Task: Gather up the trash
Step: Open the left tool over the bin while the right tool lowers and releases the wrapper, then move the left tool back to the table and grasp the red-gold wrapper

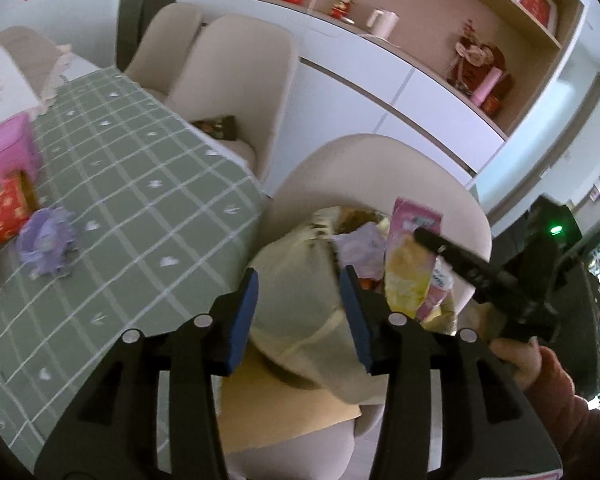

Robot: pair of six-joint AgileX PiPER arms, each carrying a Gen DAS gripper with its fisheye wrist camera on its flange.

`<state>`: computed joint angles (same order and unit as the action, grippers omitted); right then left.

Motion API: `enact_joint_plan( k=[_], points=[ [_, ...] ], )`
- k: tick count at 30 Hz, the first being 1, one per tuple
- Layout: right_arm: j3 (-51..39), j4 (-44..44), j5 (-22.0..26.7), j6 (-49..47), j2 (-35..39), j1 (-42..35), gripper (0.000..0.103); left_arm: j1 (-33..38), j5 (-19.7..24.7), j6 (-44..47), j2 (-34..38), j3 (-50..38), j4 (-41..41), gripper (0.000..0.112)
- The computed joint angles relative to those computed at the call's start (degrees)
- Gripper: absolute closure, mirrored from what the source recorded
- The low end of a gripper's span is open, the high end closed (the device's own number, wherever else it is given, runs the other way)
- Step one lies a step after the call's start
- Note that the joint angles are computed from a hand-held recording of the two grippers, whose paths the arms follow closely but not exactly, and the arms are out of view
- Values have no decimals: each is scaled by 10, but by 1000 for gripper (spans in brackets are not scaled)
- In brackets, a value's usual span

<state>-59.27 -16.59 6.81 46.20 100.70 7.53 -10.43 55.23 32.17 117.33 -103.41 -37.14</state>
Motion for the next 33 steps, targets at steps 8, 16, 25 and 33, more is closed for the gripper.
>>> enact_joint_plan(
  k=[8,16,25,33],
  points=[
    [-56,-98,80,122,70,66,92,84,27,52,-2,16,-29,71],
    [-82,-119,145,190,73,89,86,145,75,80,25,-25,-59,70],
    [-64,-238,232,317,29,146,63,197,111,84,67,-70,-73,66],
    [-88,-290,306,374,-7,198,63,233,126,72,105,-99,-77,66]
  ],
)
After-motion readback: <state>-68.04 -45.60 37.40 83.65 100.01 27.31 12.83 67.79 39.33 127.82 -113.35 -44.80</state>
